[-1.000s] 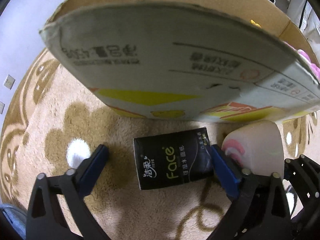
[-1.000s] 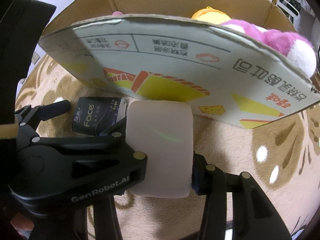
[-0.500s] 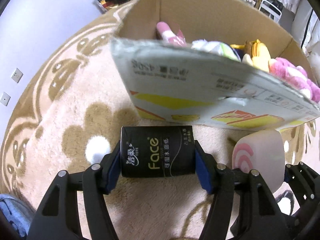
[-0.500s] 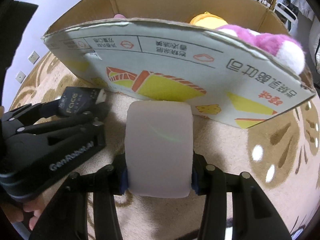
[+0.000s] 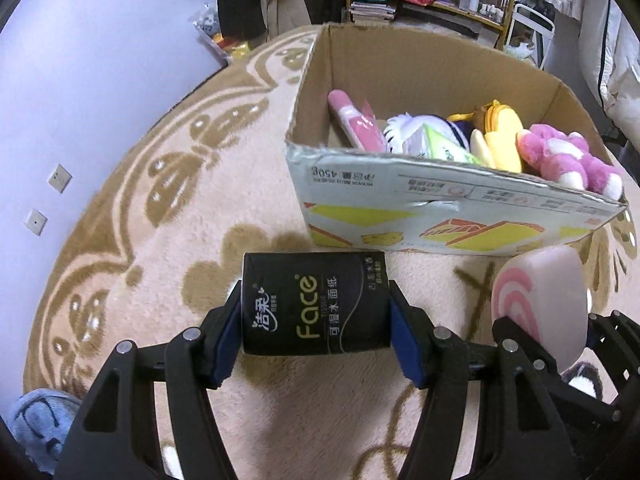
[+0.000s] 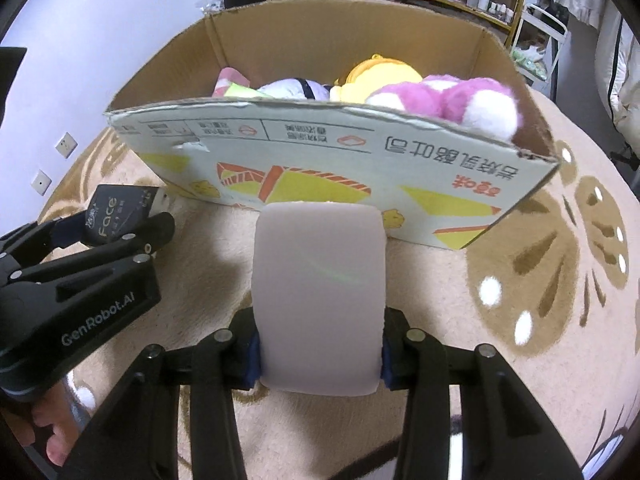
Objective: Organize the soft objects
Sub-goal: 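Grasp the pink roll cake plush with the right tool while the left tool grasps the black Face tissue pack, then lift both held items and carry them over the box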
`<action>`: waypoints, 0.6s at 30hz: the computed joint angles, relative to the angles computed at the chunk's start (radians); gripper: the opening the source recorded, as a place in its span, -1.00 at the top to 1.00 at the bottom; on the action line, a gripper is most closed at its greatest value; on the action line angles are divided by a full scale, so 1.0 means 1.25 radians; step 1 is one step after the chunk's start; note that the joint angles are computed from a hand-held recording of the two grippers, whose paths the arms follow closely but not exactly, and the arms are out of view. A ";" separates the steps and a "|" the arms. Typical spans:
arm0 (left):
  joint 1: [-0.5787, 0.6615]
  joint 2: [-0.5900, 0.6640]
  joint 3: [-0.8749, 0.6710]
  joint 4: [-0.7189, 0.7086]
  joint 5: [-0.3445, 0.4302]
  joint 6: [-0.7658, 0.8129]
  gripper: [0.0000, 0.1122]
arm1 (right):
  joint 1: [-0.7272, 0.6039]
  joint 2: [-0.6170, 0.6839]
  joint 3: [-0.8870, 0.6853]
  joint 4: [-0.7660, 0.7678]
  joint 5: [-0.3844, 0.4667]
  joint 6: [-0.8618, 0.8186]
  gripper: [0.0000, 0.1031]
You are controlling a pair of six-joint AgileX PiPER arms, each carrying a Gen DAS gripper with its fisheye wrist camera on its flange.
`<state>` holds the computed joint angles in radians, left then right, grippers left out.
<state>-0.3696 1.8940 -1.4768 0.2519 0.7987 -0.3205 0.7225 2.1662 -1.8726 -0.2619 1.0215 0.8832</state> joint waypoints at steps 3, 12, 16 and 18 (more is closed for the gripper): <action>-0.007 -0.031 0.021 0.022 0.000 -0.013 -0.13 | 0.011 -0.041 0.043 -0.024 -0.010 0.023 0.16; -0.007 -0.073 0.062 0.080 -0.027 -0.032 -0.13 | 0.006 -0.170 0.195 -0.051 -0.086 0.111 0.24; -0.012 -0.095 0.081 0.117 -0.045 -0.056 -0.13 | 0.026 -0.200 0.211 -0.118 -0.098 0.174 0.25; -0.026 -0.110 0.085 0.161 -0.044 -0.082 -0.13 | 0.041 -0.216 0.221 -0.157 -0.105 0.210 0.25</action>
<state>-0.4017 1.7559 -1.3702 0.4528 0.7437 -0.4235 0.7743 1.8960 -1.5961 -0.4586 0.8908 1.1460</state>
